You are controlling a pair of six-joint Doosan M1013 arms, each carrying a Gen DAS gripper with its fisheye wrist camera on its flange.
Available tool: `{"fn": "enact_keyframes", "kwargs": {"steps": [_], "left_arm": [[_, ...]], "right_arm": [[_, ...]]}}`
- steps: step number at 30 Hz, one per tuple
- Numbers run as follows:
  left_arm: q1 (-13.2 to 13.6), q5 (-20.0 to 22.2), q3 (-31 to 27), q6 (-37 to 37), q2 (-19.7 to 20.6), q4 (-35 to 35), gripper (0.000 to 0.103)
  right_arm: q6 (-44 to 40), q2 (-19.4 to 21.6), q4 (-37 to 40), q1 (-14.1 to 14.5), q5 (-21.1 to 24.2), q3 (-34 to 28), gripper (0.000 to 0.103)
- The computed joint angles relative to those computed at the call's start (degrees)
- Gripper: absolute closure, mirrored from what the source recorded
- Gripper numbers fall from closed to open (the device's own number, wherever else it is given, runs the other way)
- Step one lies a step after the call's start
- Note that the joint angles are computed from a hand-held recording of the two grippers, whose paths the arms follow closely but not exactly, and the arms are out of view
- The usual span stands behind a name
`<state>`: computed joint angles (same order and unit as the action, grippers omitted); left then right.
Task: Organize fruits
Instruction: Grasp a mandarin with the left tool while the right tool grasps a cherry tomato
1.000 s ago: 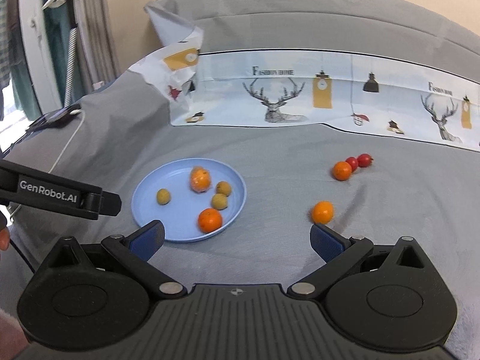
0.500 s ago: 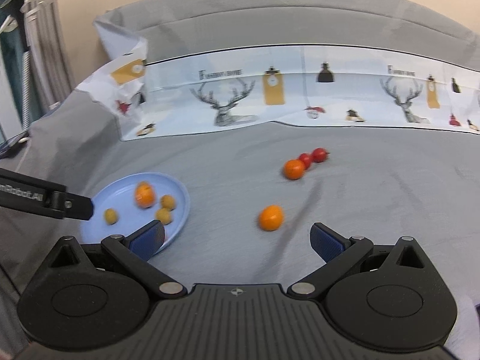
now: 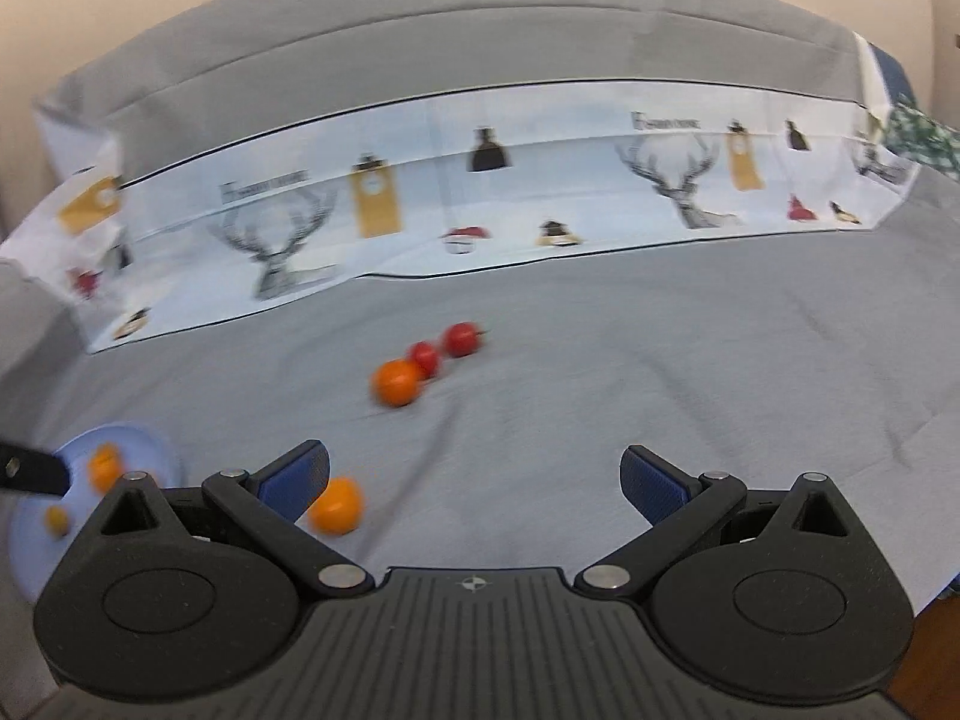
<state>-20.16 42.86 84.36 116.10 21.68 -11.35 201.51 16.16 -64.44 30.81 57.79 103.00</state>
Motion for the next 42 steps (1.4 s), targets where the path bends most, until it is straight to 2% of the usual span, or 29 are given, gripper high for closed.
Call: {"fn": "enact_keyframes", "kwargs": {"steps": [6, 9, 14, 17, 20, 22, 27, 28, 30, 31, 32, 34, 36, 37, 39, 42], "left_arm": [[-2.9, 1.9, -4.2, -3.0, 4.2, 3.0, 0.000], [-3.9, 4.2, -8.0, -2.4, 7.6, 1.0, 0.000], [-5.5, 2.8, -12.6, -1.3, 12.8, -2.5, 0.000], [-6.3, 5.5, -16.4, -0.2, 16.3, -3.3, 0.000], [-7.1, 9.6, -20.5, 0.2, 19.8, -1.6, 0.000], [-7.3, 10.8, -22.1, 1.0, 21.2, -1.6, 0.000], [-7.5, 10.1, -23.7, 3.1, 22.8, -2.5, 0.000], [-7.3, 9.5, -23.5, 4.5, 22.8, -3.7, 0.005], [-6.7, 7.9, -22.4, 8.2, 22.3, -8.2, 0.035], [-6.5, 7.8, -22.1, 8.8, 22.1, -9.2, 0.063], [-6.5, 7.3, -21.6, 8.7, 21.8, -9.1, 0.063], [-6.4, 6.0, -20.9, 9.7, 21.5, -9.9, 0.063], [-6.4, 6.0, -20.7, 10.4, 21.5, -9.8, 0.063], [-6.3, 5.6, -20.5, 10.8, 21.4, -10.2, 0.063], [-6.4, 5.0, -20.3, 10.5, 21.2, -9.8, 0.063], [-6.2, 4.7, -20.2, 9.5, 21.1, -9.6, 0.064]], "right_arm": [[-3.9, 0.0, -1.0, -5.1, -3.4, 1.9, 0.001], [-7.8, 0.7, -2.1, -8.3, -6.7, 2.3, 0.001], [-15.3, 3.5, -2.3, -14.3, -15.3, 0.8, 0.001], [-16.9, 4.8, -0.9, -17.3, -20.9, -0.3, 0.001], [-21.7, 6.4, 1.6, -19.5, -25.0, -1.7, 0.001], [-26.0, 7.2, 3.1, -20.5, -26.6, -2.5, 0.001], [-35.0, 8.9, 8.4, -22.7, -31.7, -4.0, 0.001], [-35.7, 9.1, 8.4, -22.9, -32.5, -4.2, 0.001], [-37.9, 9.8, 8.4, -23.0, -33.2, -4.9, 0.001], [-37.7, 10.1, 7.0, -22.8, -33.0, -5.3, 0.001], [-35.1, 10.5, 3.1, -22.4, -32.7, -5.4, 0.003], [-29.4, 10.8, -3.8, -21.9, -33.0, -5.1, 0.012], [-27.3, 10.7, -4.8, -21.9, -34.7, -4.9, 0.040], [-26.2, 10.7, -5.9, -21.6, -34.3, -4.9, 0.045], [-26.0, 10.8, -8.5, -20.9, -33.7, -4.7, 0.072], [-25.7, 10.8, -8.3, -19.8, -29.7, -5.0, 0.073]]}}
